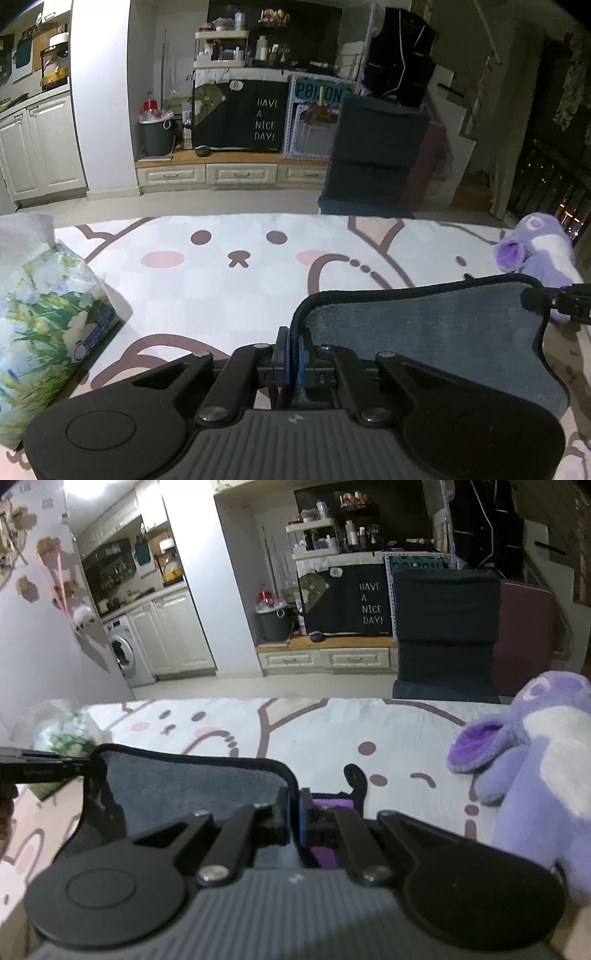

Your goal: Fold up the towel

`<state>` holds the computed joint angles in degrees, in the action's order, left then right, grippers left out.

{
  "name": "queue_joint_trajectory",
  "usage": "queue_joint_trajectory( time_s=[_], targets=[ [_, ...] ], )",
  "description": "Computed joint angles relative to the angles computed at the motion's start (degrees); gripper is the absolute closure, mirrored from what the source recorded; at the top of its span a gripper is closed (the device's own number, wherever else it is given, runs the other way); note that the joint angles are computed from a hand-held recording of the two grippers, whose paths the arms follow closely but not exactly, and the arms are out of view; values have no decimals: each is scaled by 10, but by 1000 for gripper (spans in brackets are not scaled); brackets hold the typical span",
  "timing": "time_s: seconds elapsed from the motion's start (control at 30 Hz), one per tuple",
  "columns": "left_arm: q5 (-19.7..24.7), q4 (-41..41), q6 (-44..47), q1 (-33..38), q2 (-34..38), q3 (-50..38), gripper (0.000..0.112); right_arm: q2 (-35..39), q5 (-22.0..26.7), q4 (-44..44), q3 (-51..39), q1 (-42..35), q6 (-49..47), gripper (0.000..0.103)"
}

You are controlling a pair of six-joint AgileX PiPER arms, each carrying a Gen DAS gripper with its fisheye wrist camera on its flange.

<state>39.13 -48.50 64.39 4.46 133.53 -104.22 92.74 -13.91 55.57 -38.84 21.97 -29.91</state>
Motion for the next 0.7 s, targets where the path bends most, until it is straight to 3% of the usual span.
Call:
queue_joint_trajectory(
  time_s=[0.17,0.27,0.6,0.7],
  targets=[
    [2,21,-33,-9,34,-40,108,55,-10,165,-49,4,-177,98],
    [-3,36,-45,-15,46,-52,108,82,-13,214,-68,3,-231,98],
    [-4,71,-82,-25,68,-82,107,131,-20,200,-91,1,-213,97],
    [0,74,-88,-25,71,-88,107,140,-18,172,-92,-4,-177,92]
  ],
)
